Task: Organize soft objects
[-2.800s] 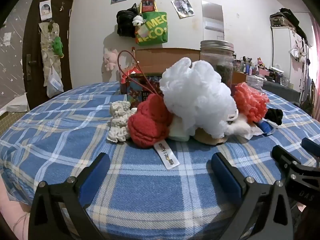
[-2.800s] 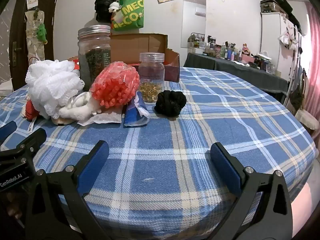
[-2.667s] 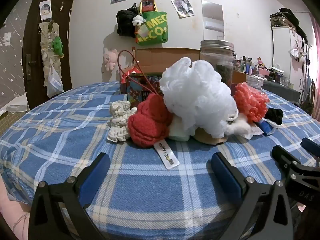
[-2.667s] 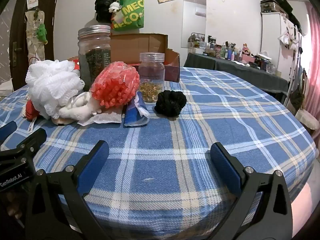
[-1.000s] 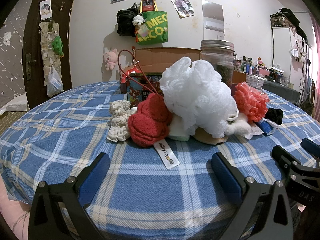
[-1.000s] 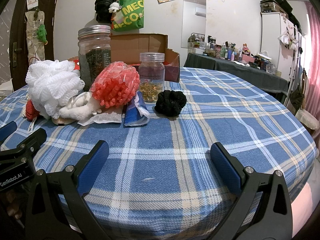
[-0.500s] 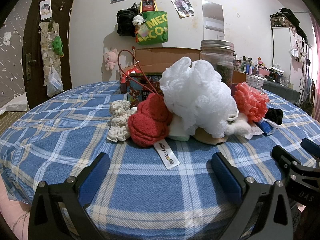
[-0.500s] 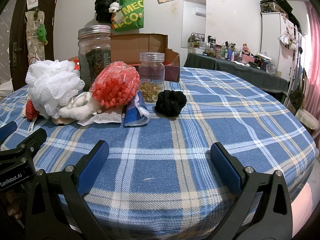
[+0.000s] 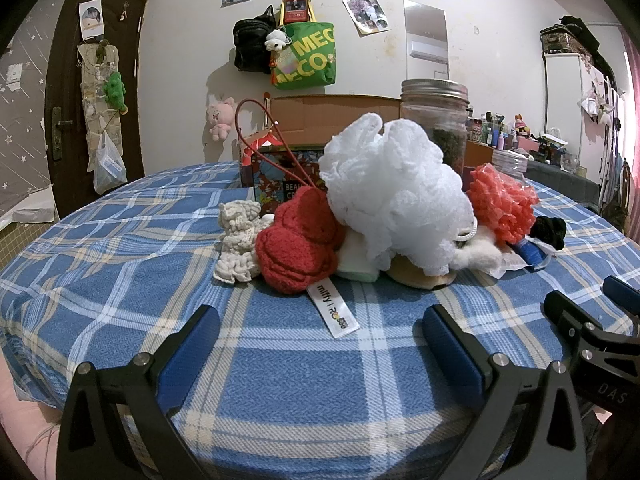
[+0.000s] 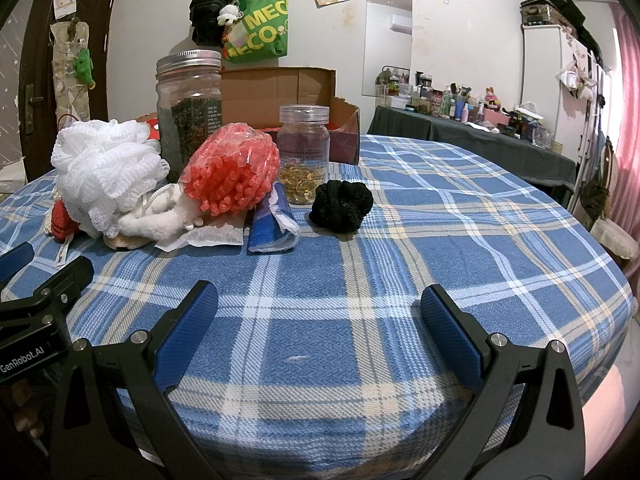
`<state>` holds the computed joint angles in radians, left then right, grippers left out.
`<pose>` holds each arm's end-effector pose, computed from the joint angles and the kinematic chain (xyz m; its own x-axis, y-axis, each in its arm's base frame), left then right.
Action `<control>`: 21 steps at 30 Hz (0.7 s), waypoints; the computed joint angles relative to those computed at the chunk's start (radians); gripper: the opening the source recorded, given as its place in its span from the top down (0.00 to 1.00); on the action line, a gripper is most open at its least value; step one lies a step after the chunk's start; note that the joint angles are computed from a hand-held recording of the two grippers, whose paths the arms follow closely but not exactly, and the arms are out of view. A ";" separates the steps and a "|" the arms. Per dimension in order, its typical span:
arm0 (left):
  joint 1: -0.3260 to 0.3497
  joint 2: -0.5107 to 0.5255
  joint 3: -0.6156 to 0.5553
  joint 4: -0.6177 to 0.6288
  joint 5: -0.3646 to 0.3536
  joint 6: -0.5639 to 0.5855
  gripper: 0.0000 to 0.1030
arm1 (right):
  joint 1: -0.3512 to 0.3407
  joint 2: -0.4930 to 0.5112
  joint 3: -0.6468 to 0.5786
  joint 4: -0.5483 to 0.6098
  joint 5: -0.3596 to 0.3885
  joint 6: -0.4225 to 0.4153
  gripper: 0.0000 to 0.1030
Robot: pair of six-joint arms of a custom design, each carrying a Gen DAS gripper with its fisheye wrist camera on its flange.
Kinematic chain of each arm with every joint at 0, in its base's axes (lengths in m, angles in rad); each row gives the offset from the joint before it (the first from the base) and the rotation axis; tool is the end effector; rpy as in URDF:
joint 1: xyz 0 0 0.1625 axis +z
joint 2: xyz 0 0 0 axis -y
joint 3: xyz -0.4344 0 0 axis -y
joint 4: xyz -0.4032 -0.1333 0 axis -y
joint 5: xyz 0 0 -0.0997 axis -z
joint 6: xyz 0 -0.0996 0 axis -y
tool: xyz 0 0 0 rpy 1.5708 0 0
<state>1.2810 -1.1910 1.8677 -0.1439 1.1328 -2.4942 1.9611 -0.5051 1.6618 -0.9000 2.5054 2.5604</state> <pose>0.0246 -0.5317 0.1818 -0.6880 0.2207 -0.6914 0.7021 0.4433 -0.5572 0.2677 -0.5109 -0.1079 -0.6536 0.2835 0.7017 -0.5449 0.4672 -0.6963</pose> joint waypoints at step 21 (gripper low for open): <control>-0.009 -0.032 -0.031 0.063 0.095 0.016 0.00 | 0.000 -0.053 0.007 0.077 -0.090 0.044 0.00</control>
<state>1.2722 -1.2235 1.8363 -0.0806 1.2282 -2.4779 1.9613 -0.5577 1.6692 -0.8226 2.4155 2.6044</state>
